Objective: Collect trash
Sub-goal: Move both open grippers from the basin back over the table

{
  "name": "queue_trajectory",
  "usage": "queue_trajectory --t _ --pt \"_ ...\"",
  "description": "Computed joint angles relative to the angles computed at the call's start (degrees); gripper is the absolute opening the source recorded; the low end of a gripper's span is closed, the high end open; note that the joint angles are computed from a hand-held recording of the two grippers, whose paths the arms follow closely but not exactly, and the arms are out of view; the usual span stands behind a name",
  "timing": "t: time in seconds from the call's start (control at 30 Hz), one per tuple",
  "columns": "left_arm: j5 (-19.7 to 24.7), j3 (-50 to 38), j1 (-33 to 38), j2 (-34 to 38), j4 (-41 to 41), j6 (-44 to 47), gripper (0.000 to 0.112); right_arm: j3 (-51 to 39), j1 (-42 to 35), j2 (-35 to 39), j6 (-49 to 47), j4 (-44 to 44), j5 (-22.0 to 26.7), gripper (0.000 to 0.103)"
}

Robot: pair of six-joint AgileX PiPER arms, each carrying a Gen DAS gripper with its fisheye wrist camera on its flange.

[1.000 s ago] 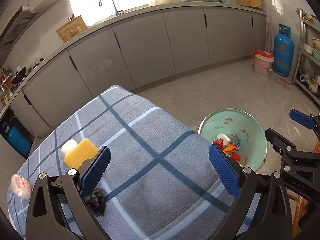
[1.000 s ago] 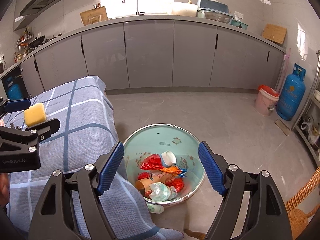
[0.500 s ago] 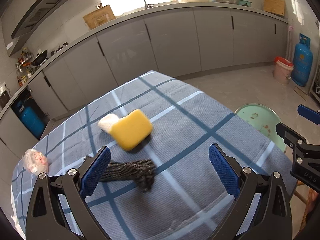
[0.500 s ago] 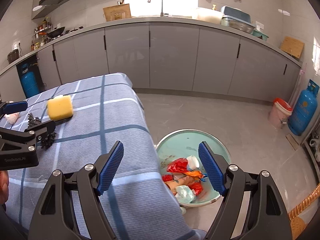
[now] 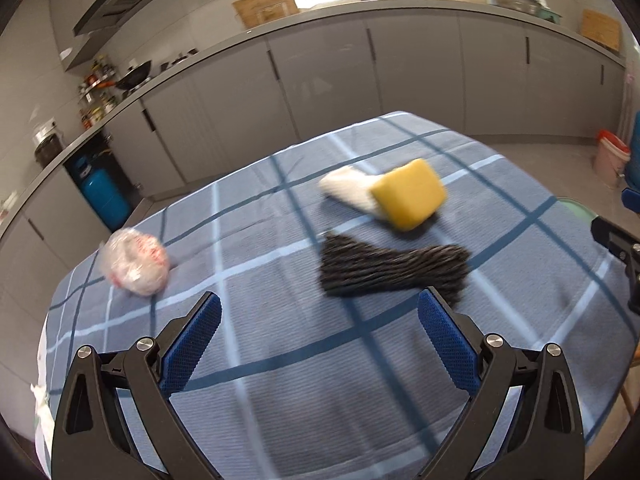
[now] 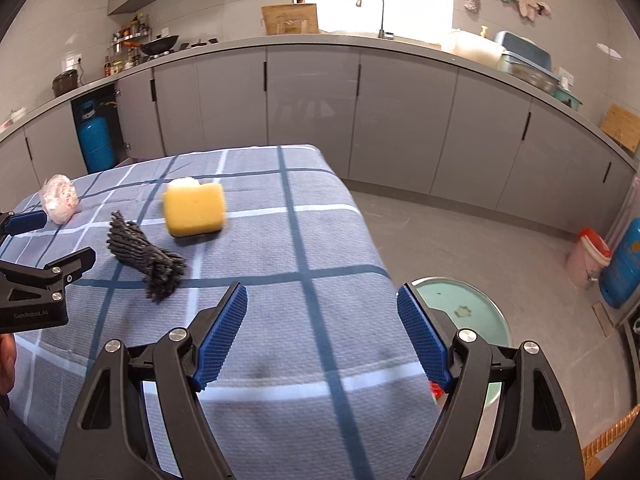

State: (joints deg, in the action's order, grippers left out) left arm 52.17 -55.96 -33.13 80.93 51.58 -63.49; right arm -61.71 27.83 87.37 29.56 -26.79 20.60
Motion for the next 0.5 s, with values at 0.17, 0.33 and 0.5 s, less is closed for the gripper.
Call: queue_trajectory --t 0.17,0.33,0.5 --pt "-0.82 6.33 6.11 -4.59 0.16 -0.59 0.097 -5.08 5.50 3.77 1.27 -1.16 1.73 0.078" --pt "-2.28 10.36 14.57 -8.62 -0.54 1.12 0.097 -12.37 10.30 9.73 0.09 -0.68 3.33 0.078" --pt "-5.03 11.98 24.48 -12.08 -2.74 5.88 0.097 -19.89 13.47 16.37 -2.46 0.45 5.63 0.078"
